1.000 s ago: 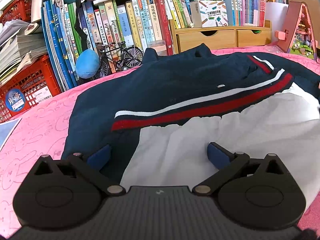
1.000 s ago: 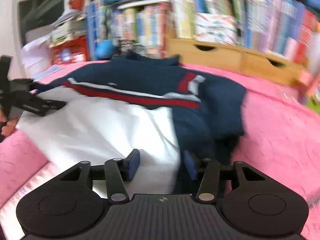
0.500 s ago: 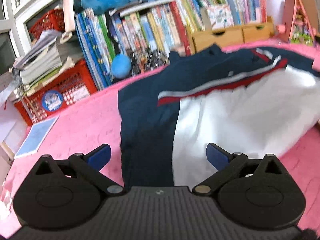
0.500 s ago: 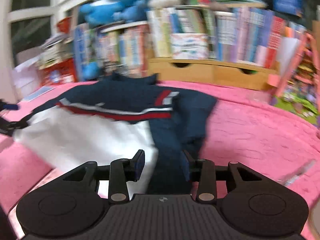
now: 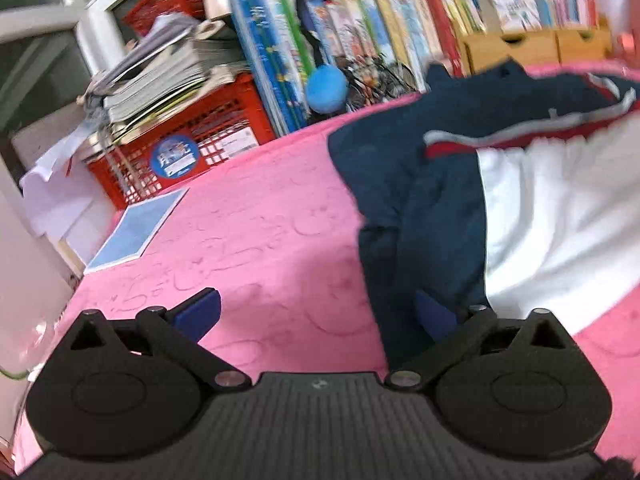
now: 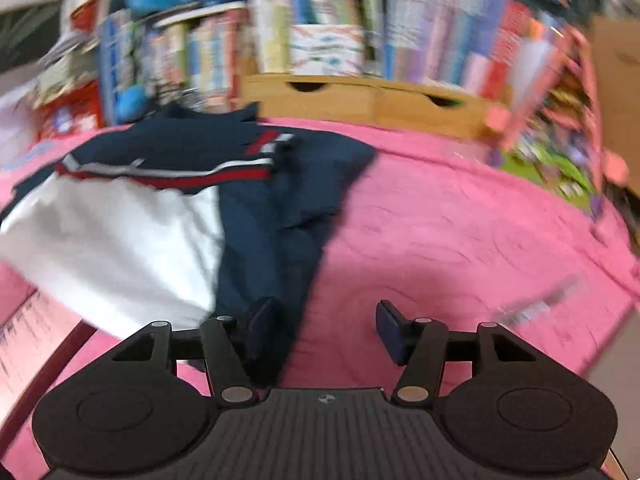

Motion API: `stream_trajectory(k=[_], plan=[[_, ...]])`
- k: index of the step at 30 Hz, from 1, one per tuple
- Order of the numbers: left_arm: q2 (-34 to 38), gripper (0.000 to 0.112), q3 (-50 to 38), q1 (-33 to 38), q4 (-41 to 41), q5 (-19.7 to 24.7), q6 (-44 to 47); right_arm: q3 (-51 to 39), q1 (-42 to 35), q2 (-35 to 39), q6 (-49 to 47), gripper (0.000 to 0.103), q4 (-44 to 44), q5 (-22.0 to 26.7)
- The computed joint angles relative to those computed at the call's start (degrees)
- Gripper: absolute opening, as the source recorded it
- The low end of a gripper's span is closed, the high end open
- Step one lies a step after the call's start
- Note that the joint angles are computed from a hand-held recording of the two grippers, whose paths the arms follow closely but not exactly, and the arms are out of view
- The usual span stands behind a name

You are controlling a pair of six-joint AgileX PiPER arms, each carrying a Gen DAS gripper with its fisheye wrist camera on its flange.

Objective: Fold clothes
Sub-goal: 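Grasp the striped cuff with the left gripper while the right gripper grasps it too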

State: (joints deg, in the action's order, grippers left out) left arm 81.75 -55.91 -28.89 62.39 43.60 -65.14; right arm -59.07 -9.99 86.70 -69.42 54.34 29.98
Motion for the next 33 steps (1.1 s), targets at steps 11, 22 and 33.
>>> stream_trajectory(k=[11, 22, 33], plan=[[15.72, 0.103, -23.86, 9.68, -39.86, -17.00, 40.77, -17.73, 8.98, 12.19, 1.89, 0.057, 0.98, 2.86], [21.01, 0.098, -24.68, 12.58, -57.44, -19.62, 55.31, -24.71, 14.03, 21.07, 7.60, 0.069, -5.44, 2.16], [19.41, 0.094, -22.67, 12.96, -58.80, -23.04, 52.73, -27.07, 14.36, 21.29, 10.95, 0.057, -5.59, 3.86]])
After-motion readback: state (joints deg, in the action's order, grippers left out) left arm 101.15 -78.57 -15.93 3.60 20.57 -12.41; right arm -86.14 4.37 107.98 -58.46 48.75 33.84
